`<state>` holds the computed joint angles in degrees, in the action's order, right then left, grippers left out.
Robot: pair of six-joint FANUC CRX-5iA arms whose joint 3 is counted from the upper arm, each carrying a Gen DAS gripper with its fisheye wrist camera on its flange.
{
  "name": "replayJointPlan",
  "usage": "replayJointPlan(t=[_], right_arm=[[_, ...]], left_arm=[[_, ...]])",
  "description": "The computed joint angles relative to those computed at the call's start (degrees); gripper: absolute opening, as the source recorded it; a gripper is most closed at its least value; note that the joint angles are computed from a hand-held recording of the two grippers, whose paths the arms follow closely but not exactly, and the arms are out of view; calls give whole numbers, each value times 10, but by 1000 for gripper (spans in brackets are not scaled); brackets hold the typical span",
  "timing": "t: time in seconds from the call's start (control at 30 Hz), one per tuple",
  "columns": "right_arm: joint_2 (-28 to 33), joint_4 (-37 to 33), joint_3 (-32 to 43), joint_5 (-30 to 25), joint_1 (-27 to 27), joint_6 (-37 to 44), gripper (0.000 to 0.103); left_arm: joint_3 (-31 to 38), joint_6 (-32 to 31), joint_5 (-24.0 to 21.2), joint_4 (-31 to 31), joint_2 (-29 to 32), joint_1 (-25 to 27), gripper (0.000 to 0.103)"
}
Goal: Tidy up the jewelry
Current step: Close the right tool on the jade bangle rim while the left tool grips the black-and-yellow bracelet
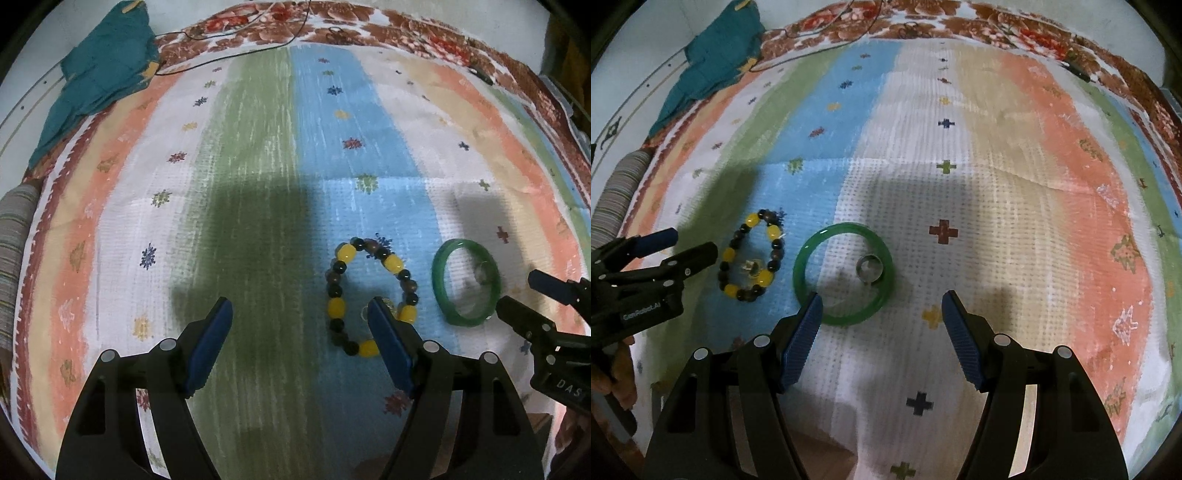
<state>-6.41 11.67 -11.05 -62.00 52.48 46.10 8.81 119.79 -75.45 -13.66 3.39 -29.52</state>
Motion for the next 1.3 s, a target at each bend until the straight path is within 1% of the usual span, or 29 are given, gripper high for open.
replayJointPlan(t=[0.23, 0.47, 0.5, 0.57, 0.6, 0.63, 0.67, 0.7, 0.73, 0.77, 0.8, 0.83, 0.87, 1.0, 1.3], right_arm=[[23, -9, 13, 0, -9, 5, 67], [30, -13, 11, 12, -13, 21, 67], [30, -12, 11, 12, -13, 21, 65], [31, 0, 7, 11, -10, 14, 55], [31, 9, 4, 9, -9, 8, 49], [31, 12, 3, 8, -9, 7, 46], [31, 11, 3, 7, -10, 9, 44], [31, 12, 3, 5, -10, 14, 38], [30, 8, 3, 5, -12, 21, 29], [28, 5, 2, 6, -13, 24, 23], [27, 2, 2, 6, -15, 26, 14], [25, -2, 1, 7, -16, 30, 11], [24, -1, -1, 9, -16, 31, 11], [11, 9, -14, 13, -7, 32, 9], [-30, 42, -37, 23, 12, -9, 8]], left_arm=[[-8, -15, 6, 12, 7, 15, 74], [-5, -38, 5, 11, 23, 13, 74], [-6, -40, 4, 9, 25, 13, 74], [-10, -41, 9, 8, 23, 14, 74], [-15, -40, 16, 11, 20, 17, 74], [-21, -38, 22, 15, 16, 20, 73], [-24, -36, 25, 15, 14, 21, 67], [-30, -35, 31, 12, 9, 20, 62], [-31, -35, 33, 9, 8, 19, 53], [-33, -37, 34, 9, 6, 20, 41], [-34, -38, 35, 13, 5, 21, 33], [-35, -38, 33, 17, 4, 25, 18], [-34, -35, 29, 17, 4, 25, 11], [-29, -37, 19, 18, 4, 23, 11], [-7, -33, 28, 11, -20, -3, 11]])
